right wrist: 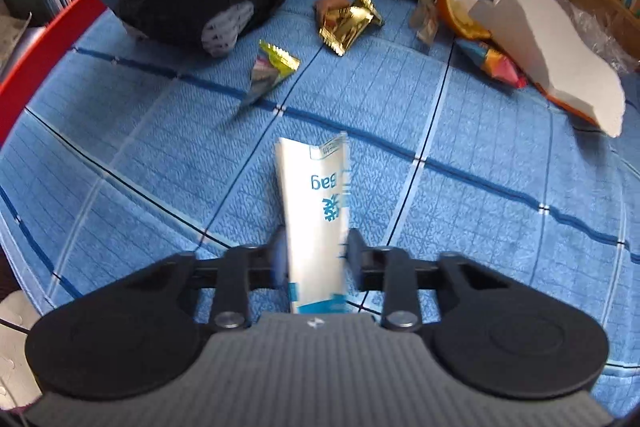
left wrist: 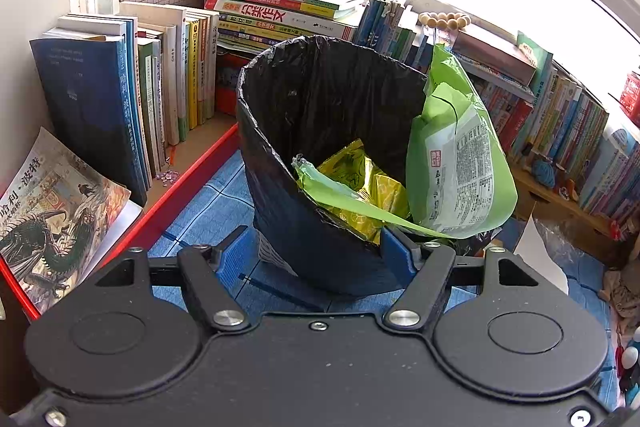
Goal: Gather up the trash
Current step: 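Carry the white packet over the bin and open the right gripper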
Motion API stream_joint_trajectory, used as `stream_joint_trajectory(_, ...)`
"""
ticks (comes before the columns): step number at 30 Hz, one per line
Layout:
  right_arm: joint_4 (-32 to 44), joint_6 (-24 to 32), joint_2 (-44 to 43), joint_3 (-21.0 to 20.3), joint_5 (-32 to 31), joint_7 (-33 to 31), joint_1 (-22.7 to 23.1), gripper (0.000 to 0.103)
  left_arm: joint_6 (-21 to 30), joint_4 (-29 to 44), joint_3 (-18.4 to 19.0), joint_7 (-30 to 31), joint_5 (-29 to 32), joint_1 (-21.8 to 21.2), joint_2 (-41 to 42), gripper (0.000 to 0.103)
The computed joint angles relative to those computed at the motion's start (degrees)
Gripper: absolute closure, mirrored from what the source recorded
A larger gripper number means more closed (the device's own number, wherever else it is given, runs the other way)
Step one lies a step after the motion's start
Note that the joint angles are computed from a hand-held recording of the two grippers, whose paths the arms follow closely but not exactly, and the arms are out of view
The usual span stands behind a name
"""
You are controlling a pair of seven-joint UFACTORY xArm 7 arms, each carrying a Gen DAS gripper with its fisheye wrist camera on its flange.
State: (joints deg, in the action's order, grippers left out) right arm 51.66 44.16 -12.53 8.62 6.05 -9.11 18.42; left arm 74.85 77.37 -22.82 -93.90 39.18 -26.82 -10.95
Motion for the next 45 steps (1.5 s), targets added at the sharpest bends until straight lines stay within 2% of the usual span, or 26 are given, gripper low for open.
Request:
stream_joint_trajectory(9,3.7,1.4,-2.5,-1.1,3.6,3.0,-0.8,0.083,-1.3,-0.1,0.4,0.9,-0.8,0.1,-0.3,0.04)
stream_joint_trajectory(16,11.4,2.1,-2.6,-2.0,7.3,3.4,-0.7,0.083,-2.6,-1.0,0.4,0.9,-0.8,0.6,-0.8,0.041)
stream_joint_trajectory(20,18.6,3.0,0.1,-1.9,8.4,3.0,-0.6,0.084,-4.6,-1.5,1.0,2.7,-1.3,1.2,-0.9,0.044)
stream_joint_trajectory(22,23.0,3.0,2.0,-1.5,8.6,1.4,-0.2,0.084,-2.7,-0.7,0.5,1.7,-0.8,1.6,-0.1,0.045)
stream_joint_trajectory(23,25.0,2.4,2.9,-1.1,8.5,0.8,0.0,0.084,-3.4,-1.3,0.7,-0.4,-1.1,1.7,-0.4,0.045)
stream_joint_trajectory(25,29.4,2.4,5.2,-0.6,9.4,-0.6,0.6,0.084,-7.2,-3.3,2.0,-0.8,-3.1,2.0,-1.5,0.045)
stream_joint_trajectory(28,35.6,3.6,9.4,0.3,11.1,-3.3,1.5,0.084,-6.9,-2.5,1.8,1.4,-3.6,2.5,-0.8,0.046)
stream_joint_trajectory(34,46.7,5.8,18.7,2.6,9.1,-6.3,3.2,0.083,-6.9,-2.2,2.3,3.0,-3.1,3.0,-0.4,0.047)
stream_joint_trajectory(37,49.8,5.8,22.3,3.0,8.3,-6.2,3.9,0.071,-6.1,-2.0,2.3,3.3,-2.9,3.2,0.0,0.047)
stream_joint_trajectory(41,53.1,6.7,25.5,3.2,8.9,-5.4,4.0,0.041,-5.8,-2.1,2.7,2.5,-3.2,3.5,0.0,0.047)
stream_joint_trajectory(45,54.4,7.6,26.5,3.6,11.2,-7.0,3.0,0.036,-5.1,-1.3,2.8,2.6,-2.8,3.5,0.8,0.046)
